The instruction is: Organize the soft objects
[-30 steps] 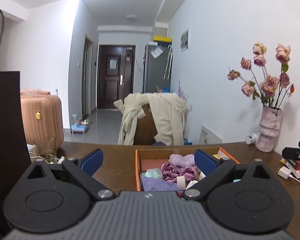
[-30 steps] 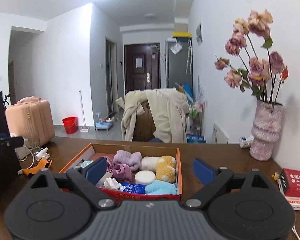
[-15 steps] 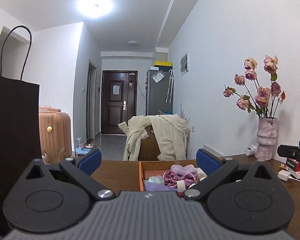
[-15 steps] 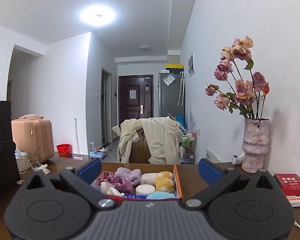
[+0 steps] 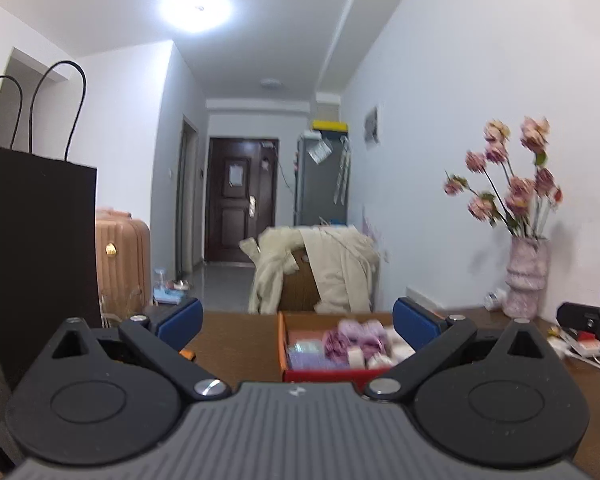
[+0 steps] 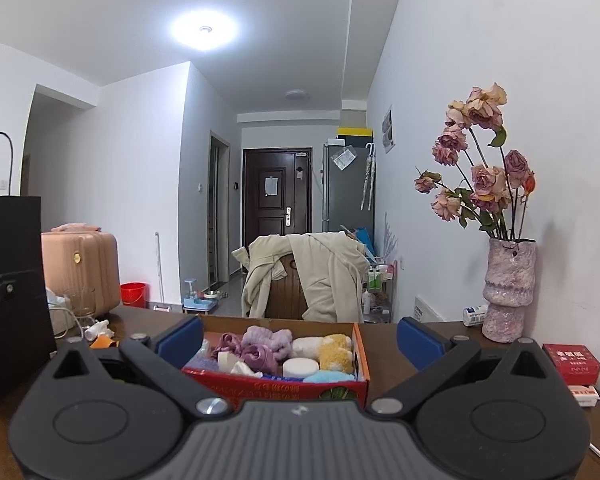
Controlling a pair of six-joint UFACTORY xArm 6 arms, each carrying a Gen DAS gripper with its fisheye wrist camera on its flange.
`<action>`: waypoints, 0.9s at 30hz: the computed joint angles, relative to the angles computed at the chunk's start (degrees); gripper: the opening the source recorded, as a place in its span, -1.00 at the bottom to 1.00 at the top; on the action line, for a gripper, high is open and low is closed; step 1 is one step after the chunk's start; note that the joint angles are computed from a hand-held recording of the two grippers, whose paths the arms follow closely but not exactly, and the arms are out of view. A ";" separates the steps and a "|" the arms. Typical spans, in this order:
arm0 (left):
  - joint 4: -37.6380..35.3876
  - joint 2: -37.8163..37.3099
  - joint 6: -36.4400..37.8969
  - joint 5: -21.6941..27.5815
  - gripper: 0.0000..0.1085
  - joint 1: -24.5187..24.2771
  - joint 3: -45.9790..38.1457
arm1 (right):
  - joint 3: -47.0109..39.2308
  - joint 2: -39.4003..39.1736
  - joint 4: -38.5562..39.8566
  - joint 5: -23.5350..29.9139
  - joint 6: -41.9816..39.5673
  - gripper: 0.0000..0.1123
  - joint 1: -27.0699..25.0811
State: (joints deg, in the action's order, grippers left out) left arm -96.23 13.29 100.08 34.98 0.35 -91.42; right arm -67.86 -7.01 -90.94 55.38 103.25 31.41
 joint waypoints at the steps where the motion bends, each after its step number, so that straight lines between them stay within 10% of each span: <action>1: 0.50 -1.62 0.26 0.53 0.90 0.41 2.22 | 0.47 -0.17 0.25 1.91 -0.01 0.83 1.39; 13: -7.17 -22.64 12.46 5.04 0.90 9.22 31.34 | 2.81 1.48 6.73 22.23 2.06 0.83 22.25; 27: -3.60 -21.78 10.55 5.49 0.90 9.68 30.66 | 4.35 1.17 9.98 17.39 6.08 0.83 23.10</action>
State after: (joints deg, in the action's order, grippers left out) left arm -99.83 -8.49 110.63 40.47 10.03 -60.76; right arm -63.51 -5.84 -80.96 72.77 109.33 54.51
